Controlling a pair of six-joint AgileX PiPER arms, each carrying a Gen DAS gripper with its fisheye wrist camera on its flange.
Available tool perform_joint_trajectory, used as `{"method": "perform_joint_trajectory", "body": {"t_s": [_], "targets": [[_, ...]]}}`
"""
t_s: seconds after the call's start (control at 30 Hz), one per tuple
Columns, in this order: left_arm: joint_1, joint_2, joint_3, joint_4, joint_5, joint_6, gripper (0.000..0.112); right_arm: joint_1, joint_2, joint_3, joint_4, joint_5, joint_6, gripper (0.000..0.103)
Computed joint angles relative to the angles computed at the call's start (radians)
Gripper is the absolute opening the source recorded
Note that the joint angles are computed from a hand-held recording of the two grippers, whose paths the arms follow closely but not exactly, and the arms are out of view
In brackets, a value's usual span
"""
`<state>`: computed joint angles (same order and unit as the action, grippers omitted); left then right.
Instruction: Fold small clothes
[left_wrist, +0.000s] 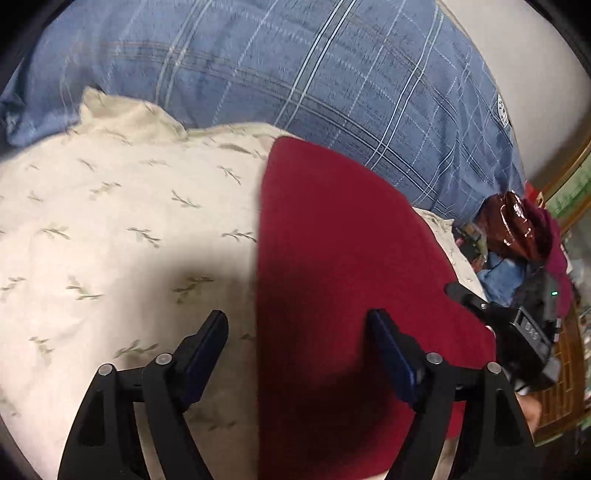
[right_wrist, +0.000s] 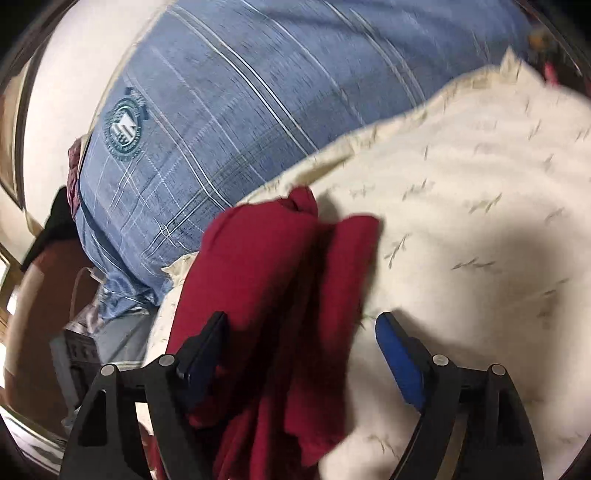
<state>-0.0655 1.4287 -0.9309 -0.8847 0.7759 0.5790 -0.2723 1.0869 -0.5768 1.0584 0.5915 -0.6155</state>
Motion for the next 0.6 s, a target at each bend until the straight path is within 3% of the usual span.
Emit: {"method": "perform_joint_trajectory", "body": {"t_s": [0.07, 0.13, 0.2, 0.23, 0.3, 0.37, 0.47, 0.6], "targets": [[-0.005, 0.037, -0.013, -0.029, -0.010, 0.029, 0.084, -0.003, 0.033, -0.004, 0.114, 0.011, -0.140, 0.088], [-0.030, 0.054, -0.024, -0.027, -0.045, 0.029, 0.086, 0.046, 0.080, -0.036, 0.095, 0.000, -0.167, 0.088], [-0.054, 0.071, -0.046, -0.007, -0.036, 0.024, 0.081, 0.126, 0.113, -0.068, 0.012, -0.052, -0.116, 0.078], [-0.068, 0.075, -0.059, 0.006, -0.017, 0.023, 0.074, 0.157, 0.115, -0.082, -0.017, -0.065, -0.079, 0.064], [-0.099, 0.053, -0.065, 0.075, -0.046, -0.035, 0.067, 0.210, 0.087, -0.102, -0.140, -0.092, 0.056, 0.054], [-0.083, 0.016, -0.065, 0.101, -0.013, -0.044, 0.058, 0.231, 0.042, -0.112, -0.181, -0.071, 0.103, 0.042], [-0.020, -0.075, -0.045, 0.103, 0.074, -0.039, 0.055, 0.242, -0.008, -0.126, -0.138, 0.024, 0.075, 0.039], [0.059, -0.256, 0.021, 0.183, 0.151, -0.078, 0.054, 0.385, -0.028, -0.114, -0.162, -0.014, 0.138, 0.040]]}}
